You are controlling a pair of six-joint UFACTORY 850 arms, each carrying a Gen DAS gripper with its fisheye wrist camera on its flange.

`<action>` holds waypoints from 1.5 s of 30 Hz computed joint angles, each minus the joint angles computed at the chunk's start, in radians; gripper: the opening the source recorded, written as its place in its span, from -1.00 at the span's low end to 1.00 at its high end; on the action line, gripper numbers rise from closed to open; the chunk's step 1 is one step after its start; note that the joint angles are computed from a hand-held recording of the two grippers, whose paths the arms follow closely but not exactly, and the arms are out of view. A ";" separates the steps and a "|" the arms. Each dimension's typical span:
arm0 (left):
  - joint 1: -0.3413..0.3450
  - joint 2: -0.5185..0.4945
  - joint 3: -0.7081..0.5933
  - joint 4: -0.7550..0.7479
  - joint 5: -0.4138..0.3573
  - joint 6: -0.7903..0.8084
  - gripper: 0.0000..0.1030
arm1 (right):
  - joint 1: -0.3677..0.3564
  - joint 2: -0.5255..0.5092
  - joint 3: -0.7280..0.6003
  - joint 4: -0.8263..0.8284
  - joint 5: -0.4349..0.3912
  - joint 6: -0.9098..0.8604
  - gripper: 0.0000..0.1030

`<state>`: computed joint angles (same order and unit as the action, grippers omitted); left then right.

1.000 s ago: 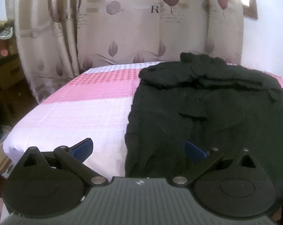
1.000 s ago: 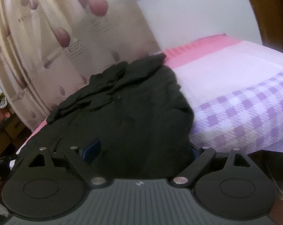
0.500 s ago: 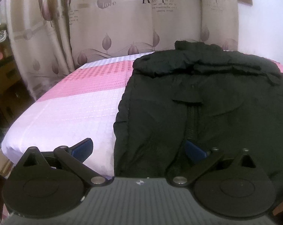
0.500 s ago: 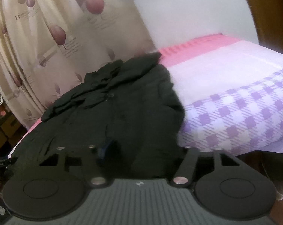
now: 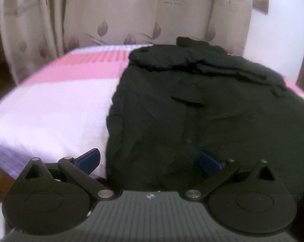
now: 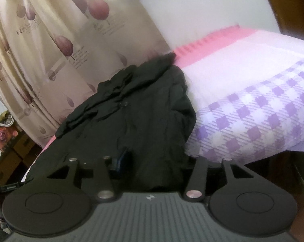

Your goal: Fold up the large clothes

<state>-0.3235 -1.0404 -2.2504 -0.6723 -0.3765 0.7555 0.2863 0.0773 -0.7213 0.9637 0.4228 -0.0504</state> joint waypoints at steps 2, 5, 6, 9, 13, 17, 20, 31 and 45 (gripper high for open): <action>0.015 -0.021 -0.035 -0.055 -0.070 0.020 0.99 | 0.002 0.001 -0.003 0.005 -0.007 -0.005 -0.06; 0.041 -0.060 -0.091 -0.139 -0.172 0.024 0.90 | 0.006 0.003 -0.002 -0.037 -0.010 0.030 -0.06; 0.049 -0.070 -0.104 -0.166 -0.202 0.021 0.87 | 0.005 0.001 -0.001 -0.036 -0.012 0.024 -0.06; 0.067 -0.094 -0.133 -0.223 -0.265 0.017 0.82 | 0.000 0.003 0.017 -0.120 -0.005 0.122 -0.06; 0.080 -0.111 -0.152 -0.272 -0.319 0.061 0.68 | 0.000 0.010 0.042 -0.197 0.017 0.208 -0.05; 0.093 -0.126 -0.177 -0.287 -0.352 0.064 0.60 | 0.008 0.011 0.036 -0.154 0.010 0.166 -0.05; 0.102 -0.102 -0.144 -0.298 -0.323 0.105 0.67 | 0.018 0.018 0.038 -0.181 0.029 0.174 -0.08; 0.113 -0.230 -0.339 -0.323 -0.549 0.043 -0.37 | 0.010 0.005 0.037 -0.281 0.002 0.290 -0.19; 0.091 0.037 0.033 -0.697 -0.337 0.433 -0.72 | -0.002 0.047 0.057 -0.535 0.154 0.678 -0.64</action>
